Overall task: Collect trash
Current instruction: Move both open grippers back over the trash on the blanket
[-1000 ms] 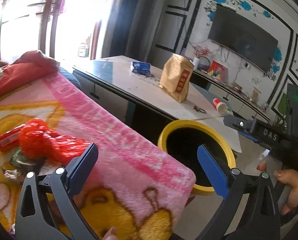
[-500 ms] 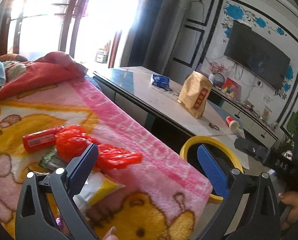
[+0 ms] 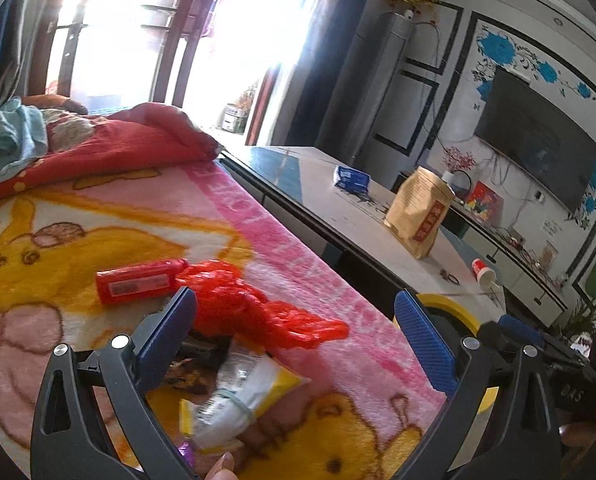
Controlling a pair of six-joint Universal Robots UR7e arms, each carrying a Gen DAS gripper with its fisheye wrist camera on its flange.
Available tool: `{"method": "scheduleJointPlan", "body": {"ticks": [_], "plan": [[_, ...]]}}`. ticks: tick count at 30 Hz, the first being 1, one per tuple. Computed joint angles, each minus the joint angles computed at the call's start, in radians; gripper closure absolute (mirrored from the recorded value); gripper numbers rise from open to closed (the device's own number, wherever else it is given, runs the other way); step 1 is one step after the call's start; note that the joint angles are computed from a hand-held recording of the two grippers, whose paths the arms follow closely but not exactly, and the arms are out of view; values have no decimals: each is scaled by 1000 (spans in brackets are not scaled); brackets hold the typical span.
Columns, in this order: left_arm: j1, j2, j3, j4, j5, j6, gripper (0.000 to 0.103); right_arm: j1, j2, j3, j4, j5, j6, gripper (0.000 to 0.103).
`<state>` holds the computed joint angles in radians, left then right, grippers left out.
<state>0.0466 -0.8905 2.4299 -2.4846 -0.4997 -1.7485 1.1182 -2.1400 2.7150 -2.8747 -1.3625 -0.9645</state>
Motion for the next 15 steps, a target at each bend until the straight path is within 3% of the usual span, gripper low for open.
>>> {"method": "scheduleJointPlan", "body": {"ticks": [15], "plan": [[-48,-225,75,457,-47,-394,7,154,114,12,-13,-99,34,23]]}}
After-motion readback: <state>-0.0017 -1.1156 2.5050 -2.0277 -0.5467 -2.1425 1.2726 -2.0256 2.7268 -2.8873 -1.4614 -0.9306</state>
